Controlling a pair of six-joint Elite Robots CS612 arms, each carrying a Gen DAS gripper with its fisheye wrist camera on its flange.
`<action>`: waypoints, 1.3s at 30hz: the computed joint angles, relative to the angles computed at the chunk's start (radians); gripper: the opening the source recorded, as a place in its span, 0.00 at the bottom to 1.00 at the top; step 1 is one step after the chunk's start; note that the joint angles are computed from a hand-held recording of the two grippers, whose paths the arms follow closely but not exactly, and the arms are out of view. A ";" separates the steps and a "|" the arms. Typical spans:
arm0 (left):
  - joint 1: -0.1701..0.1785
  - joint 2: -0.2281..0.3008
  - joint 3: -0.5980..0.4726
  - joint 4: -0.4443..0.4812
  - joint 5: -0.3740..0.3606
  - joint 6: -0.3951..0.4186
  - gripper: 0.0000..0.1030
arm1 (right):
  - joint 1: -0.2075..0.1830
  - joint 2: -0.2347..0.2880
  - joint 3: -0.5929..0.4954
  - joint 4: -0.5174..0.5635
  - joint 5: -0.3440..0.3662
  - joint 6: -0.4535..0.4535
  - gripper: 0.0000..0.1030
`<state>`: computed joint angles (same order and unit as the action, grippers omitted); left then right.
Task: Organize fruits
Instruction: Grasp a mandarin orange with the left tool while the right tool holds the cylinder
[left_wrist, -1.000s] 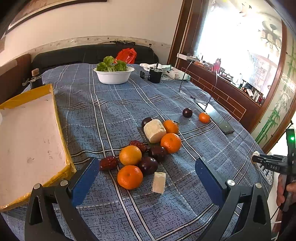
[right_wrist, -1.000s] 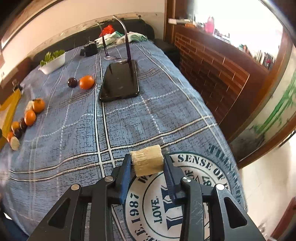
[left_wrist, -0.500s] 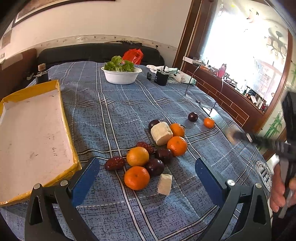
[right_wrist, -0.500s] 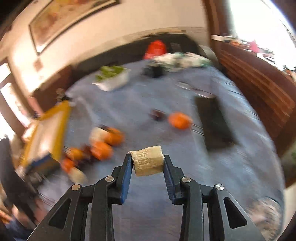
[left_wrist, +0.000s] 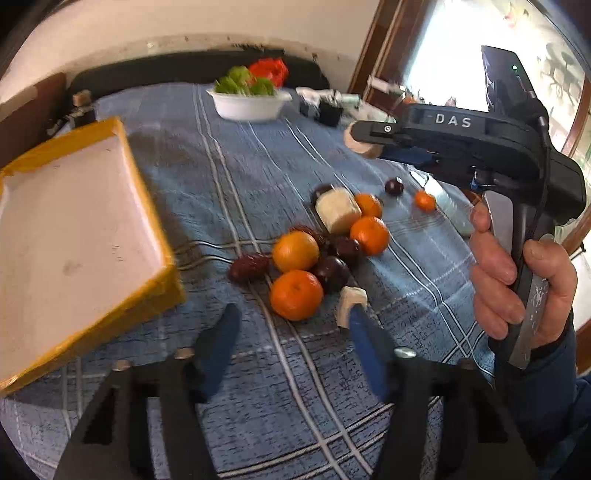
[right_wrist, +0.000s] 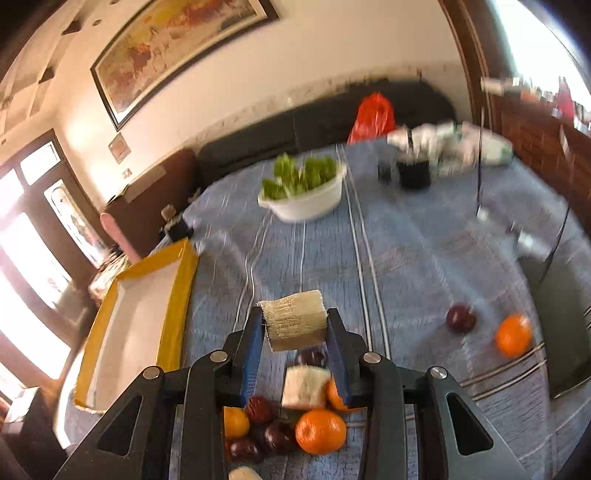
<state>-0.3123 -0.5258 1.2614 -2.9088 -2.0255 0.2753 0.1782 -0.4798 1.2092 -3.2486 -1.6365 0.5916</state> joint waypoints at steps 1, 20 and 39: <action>-0.002 0.002 -0.005 0.006 0.000 0.004 0.52 | -0.001 0.000 0.005 -0.004 0.005 0.000 0.35; -0.002 0.014 -0.067 0.132 0.003 0.050 0.42 | -0.002 -0.003 0.015 -0.038 0.047 -0.036 0.35; -0.020 0.019 -0.064 0.109 0.058 0.073 0.32 | 0.004 0.003 0.004 -0.031 0.058 -0.067 0.35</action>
<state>-0.3318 -0.5065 1.1974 -2.8001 -1.9679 0.3487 0.1817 -0.4769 1.2128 -3.2800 -1.5788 0.5244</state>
